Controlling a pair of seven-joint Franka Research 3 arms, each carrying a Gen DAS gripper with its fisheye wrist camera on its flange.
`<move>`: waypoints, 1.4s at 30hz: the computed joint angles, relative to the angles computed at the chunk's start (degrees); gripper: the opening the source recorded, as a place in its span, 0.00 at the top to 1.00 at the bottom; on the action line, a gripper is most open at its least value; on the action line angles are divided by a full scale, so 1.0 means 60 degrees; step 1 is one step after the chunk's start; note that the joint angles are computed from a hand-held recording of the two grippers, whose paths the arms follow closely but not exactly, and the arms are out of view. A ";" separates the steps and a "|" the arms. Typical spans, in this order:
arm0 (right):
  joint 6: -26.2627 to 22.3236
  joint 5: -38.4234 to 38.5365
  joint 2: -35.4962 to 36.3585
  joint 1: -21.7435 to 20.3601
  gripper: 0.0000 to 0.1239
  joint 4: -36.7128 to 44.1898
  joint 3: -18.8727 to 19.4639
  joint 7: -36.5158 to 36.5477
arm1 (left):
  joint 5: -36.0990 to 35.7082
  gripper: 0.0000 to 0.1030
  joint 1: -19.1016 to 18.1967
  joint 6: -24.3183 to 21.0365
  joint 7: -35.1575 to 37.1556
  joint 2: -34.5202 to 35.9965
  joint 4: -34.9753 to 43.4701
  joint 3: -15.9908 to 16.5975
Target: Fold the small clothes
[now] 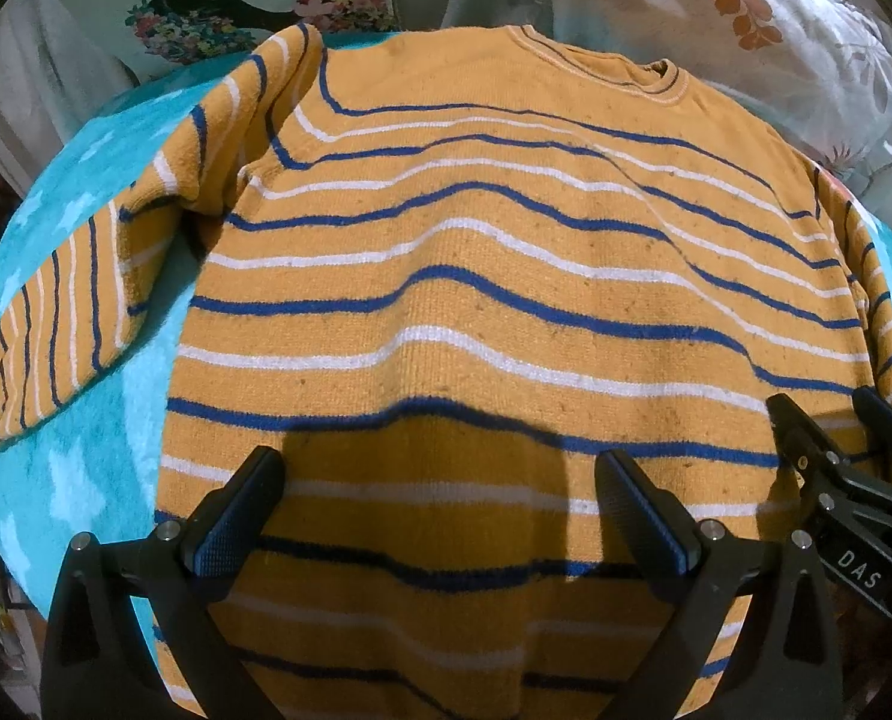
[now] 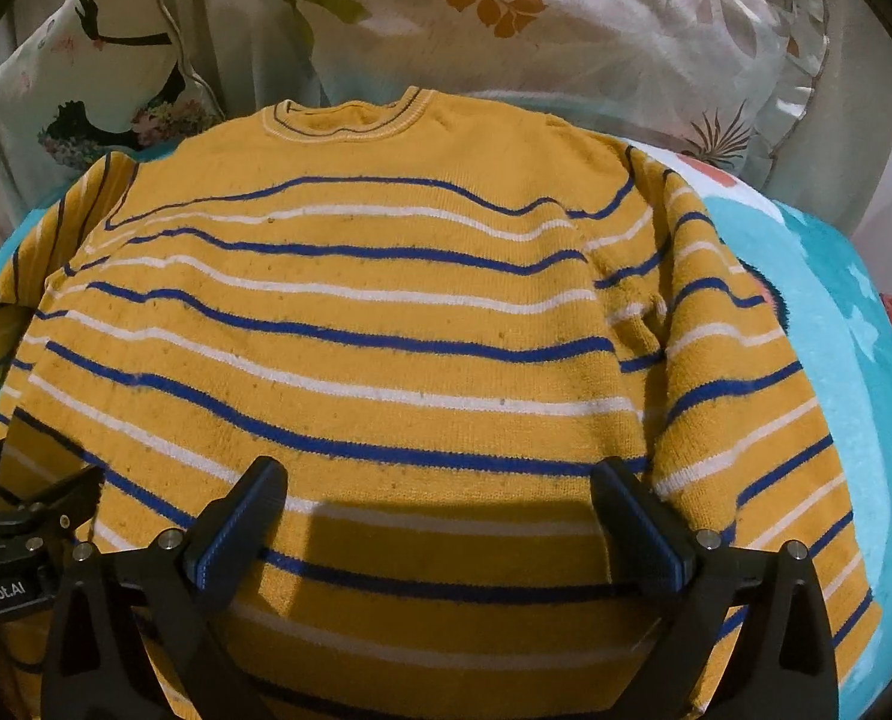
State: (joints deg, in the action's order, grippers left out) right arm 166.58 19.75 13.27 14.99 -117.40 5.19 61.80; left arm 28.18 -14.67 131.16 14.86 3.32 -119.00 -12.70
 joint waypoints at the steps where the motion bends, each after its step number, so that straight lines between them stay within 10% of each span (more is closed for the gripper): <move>1: 0.0005 0.0022 0.0006 -0.0015 0.17 0.0005 0.0021 -0.0055 | 0.0012 0.00 -0.0008 -0.0040 -0.0033 0.0019 0.0044 -0.0002; 42: 0.0052 0.1317 -0.0101 -0.0188 0.17 -0.0106 0.0280 -0.1475 | -0.0806 0.00 -0.0392 -0.0886 -0.0078 -0.0606 0.0049 -0.0360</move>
